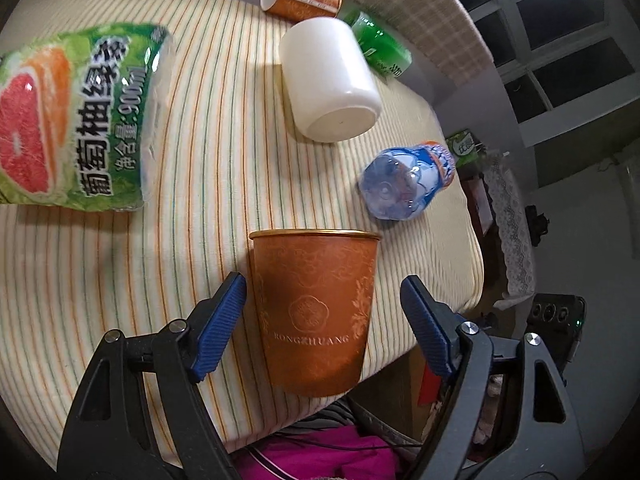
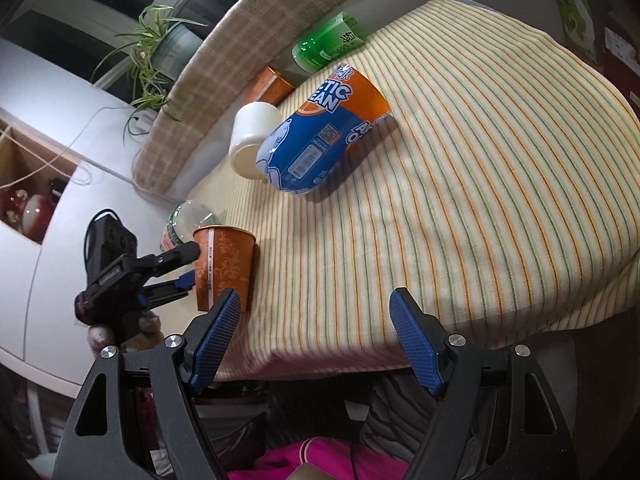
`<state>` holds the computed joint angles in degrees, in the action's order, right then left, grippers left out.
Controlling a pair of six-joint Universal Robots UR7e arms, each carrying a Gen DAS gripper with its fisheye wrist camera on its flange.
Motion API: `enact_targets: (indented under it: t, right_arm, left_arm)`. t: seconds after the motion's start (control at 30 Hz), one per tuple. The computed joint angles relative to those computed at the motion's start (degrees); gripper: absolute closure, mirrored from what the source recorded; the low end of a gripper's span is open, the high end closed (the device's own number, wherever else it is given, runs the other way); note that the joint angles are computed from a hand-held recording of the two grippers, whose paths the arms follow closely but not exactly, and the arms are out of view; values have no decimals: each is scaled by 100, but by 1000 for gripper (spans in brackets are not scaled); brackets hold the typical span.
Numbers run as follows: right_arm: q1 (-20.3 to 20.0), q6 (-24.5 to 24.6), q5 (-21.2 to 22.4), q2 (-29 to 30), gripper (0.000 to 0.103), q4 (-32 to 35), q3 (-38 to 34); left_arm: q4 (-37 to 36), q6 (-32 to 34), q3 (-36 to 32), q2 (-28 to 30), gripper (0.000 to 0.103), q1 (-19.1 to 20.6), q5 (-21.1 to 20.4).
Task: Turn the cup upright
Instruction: 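Carry the orange cup with the right gripper, rotating it rim-up, then lower the upright orange cup onto the bedspread with the right gripper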
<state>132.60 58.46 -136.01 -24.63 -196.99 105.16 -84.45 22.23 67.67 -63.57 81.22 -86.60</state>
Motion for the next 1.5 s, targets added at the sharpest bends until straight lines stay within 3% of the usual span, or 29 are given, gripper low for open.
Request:
enact_targets:
  t: [0.1, 0.27, 0.5, 0.9, 1.2, 1.5]
  right_arm:
    - [6, -6, -11, -7, 26, 0, 29]
    - [-9, 80, -58, -30, 26, -33, 103]
    - [-37, 100, -44, -56, 26, -81, 170]
    - [-83, -38, 125, 12, 26, 132, -58]
    - [-79, -19, 116, 15, 26, 230, -92]
    - [-31, 25, -17, -5, 26, 380, -104]
  left_arm:
    - [-21, -73, -4, 63, 22, 1, 43]
    - [-50, -67, 71, 100, 34, 1, 80]
    - [-393, 54, 361, -89, 35, -59, 74]
    - [-2179, 1152, 1713, -1032, 35, -304, 254]
    - [-3454, 1785, 2562, -1398, 35, -460, 560]
    - [-3921, 2039, 2934, -1534, 35, -535, 686]
